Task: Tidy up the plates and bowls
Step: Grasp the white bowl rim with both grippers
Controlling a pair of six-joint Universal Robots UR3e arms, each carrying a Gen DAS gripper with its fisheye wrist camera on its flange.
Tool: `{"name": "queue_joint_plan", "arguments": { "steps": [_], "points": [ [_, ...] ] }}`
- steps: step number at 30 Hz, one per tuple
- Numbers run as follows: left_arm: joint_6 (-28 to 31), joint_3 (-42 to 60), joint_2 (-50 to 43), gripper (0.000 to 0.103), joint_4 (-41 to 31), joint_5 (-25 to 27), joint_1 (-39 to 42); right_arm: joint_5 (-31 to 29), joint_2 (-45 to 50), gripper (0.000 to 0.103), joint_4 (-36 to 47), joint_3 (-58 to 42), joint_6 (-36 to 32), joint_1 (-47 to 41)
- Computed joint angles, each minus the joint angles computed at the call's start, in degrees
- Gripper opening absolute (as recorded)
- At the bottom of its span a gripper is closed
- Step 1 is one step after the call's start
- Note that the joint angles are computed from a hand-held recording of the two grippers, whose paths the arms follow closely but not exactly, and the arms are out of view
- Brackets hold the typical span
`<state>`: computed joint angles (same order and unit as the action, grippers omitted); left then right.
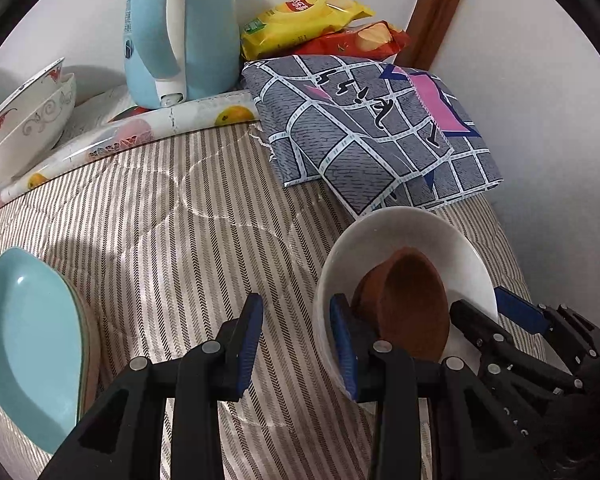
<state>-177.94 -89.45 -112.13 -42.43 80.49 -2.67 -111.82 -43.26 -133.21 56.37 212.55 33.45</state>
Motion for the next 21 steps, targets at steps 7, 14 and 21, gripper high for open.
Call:
{"name": "queue_joint_plan", "arguments": {
  "steps": [7, 14, 21],
  "points": [
    [-0.1, 0.6, -1.3, 0.033, 0.3, -0.4, 0.1, 0.0, 2.5, 0.044, 2.5, -3.7, 0.0, 0.1],
    [0.9, 3.1, -2.6, 0.035, -2.4, -0.2, 0.1, 2.3, 0.4, 0.046, -1.9, 1.1, -0.1, -1.2],
    [1.0, 4.0, -3.4, 0.037, -2.3, 1.3, -0.7, 4.7, -1.5, 0.057, -5.1, 5.5, 0.8, -2.7]
  ]
}}
